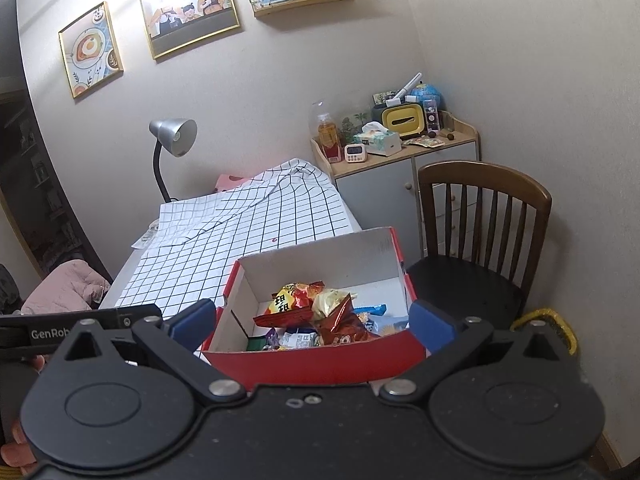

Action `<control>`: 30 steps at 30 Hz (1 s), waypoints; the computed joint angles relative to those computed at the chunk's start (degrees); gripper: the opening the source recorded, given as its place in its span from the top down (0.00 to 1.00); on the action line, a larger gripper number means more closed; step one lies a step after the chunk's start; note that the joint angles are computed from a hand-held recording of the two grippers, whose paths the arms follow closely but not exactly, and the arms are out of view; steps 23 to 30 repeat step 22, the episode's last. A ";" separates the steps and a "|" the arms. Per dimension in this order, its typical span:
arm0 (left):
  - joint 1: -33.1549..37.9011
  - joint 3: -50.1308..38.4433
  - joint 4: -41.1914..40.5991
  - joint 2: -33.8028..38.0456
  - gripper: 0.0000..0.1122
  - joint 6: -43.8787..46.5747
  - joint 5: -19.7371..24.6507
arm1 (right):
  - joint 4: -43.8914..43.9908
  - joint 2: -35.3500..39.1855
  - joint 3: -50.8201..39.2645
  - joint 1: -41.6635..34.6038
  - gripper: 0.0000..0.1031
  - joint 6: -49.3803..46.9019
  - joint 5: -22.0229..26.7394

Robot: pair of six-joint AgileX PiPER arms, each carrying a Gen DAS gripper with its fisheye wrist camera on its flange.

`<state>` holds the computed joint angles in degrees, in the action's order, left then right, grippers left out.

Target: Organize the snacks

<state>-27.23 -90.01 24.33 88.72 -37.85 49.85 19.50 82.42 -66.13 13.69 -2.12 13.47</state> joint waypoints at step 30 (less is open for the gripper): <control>4.11 3.95 -3.08 -3.03 0.14 2.65 -1.90 | -11.21 3.70 -4.62 4.02 0.00 10.95 2.36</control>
